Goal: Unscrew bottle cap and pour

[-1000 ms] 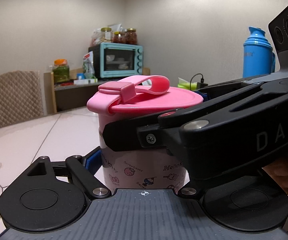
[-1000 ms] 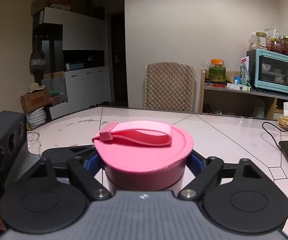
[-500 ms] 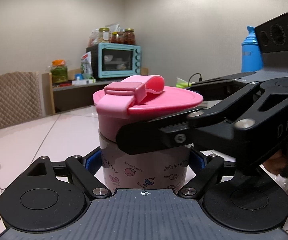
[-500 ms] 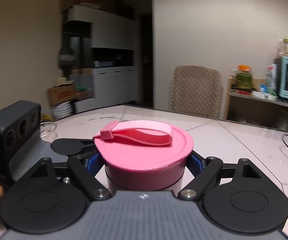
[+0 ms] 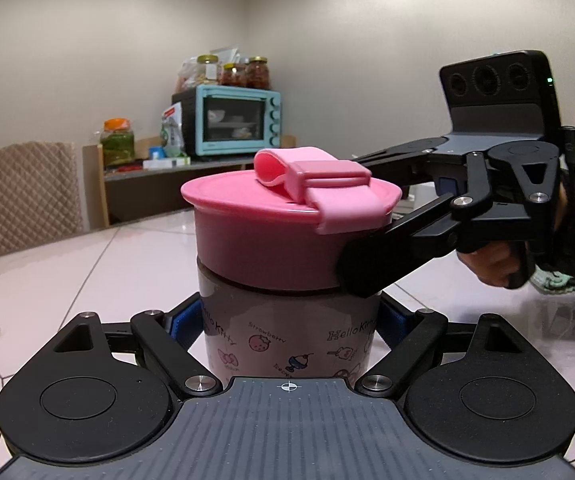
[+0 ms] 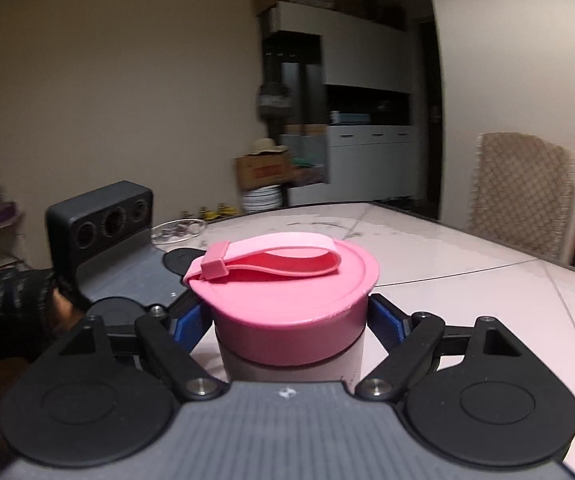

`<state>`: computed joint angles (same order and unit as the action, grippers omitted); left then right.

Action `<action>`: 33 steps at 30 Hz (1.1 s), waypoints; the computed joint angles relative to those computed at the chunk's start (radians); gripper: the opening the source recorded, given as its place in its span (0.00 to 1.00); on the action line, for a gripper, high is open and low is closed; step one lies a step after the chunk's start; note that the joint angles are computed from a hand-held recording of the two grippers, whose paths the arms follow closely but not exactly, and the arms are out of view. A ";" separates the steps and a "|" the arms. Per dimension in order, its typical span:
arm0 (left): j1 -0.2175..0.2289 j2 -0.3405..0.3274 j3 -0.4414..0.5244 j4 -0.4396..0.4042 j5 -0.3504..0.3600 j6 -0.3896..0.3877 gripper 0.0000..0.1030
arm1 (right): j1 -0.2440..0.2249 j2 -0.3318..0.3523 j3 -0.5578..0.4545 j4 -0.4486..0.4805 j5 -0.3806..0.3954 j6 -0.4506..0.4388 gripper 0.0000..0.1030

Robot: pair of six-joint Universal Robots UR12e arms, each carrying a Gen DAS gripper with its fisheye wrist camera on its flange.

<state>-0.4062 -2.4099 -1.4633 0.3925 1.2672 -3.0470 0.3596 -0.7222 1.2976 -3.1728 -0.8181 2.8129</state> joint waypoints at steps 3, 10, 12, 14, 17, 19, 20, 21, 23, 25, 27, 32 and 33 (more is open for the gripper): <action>0.000 0.001 -0.001 0.000 -0.001 -0.001 0.87 | -0.003 -0.001 -0.010 0.032 0.021 -0.028 0.82; 0.000 0.001 -0.004 0.003 -0.003 -0.002 0.87 | 0.006 -0.016 0.008 -0.009 -0.037 0.035 0.88; 0.001 0.001 -0.003 0.003 -0.004 0.000 0.87 | 0.010 -0.024 0.026 -0.042 -0.075 0.070 0.93; 0.002 0.000 -0.002 0.003 -0.006 0.003 0.87 | 0.015 -0.035 0.049 -0.069 -0.110 0.097 0.94; 0.003 0.000 -0.003 0.004 -0.008 0.005 0.87 | 0.032 -0.051 0.079 -0.113 -0.185 0.143 0.94; 0.005 0.001 -0.004 0.003 -0.015 0.012 0.87 | 0.047 -0.058 0.095 -0.141 -0.251 0.183 0.94; 0.007 0.001 -0.003 0.002 -0.019 0.013 0.87 | 0.056 -0.060 0.103 -0.158 -0.286 0.204 0.94; 0.008 0.001 -0.004 0.002 -0.021 0.014 0.87 | 0.061 -0.059 0.105 -0.172 -0.306 0.216 0.94; 0.009 0.001 -0.005 0.003 -0.024 0.016 0.87 | 0.077 -0.060 0.117 -0.210 -0.367 0.253 0.94; 0.010 0.002 -0.006 0.003 -0.026 0.016 0.87 | 0.087 -0.059 0.127 -0.242 -0.406 0.273 0.94; 0.000 0.008 -0.024 0.014 -0.015 0.019 0.87 | 0.093 -0.058 0.135 -0.260 -0.432 0.286 0.94; 0.002 0.009 -0.022 0.011 -0.019 0.018 0.87 | 0.122 -0.037 0.111 -0.263 -0.516 0.322 0.94; 0.003 0.009 -0.019 0.010 -0.021 0.017 0.87 | 0.125 -0.036 0.113 -0.264 -0.532 0.325 0.94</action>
<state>-0.4031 -2.4013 -1.4826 0.4021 1.2462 -3.0302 0.4843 -0.7584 1.4105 -3.4370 -1.3499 3.1375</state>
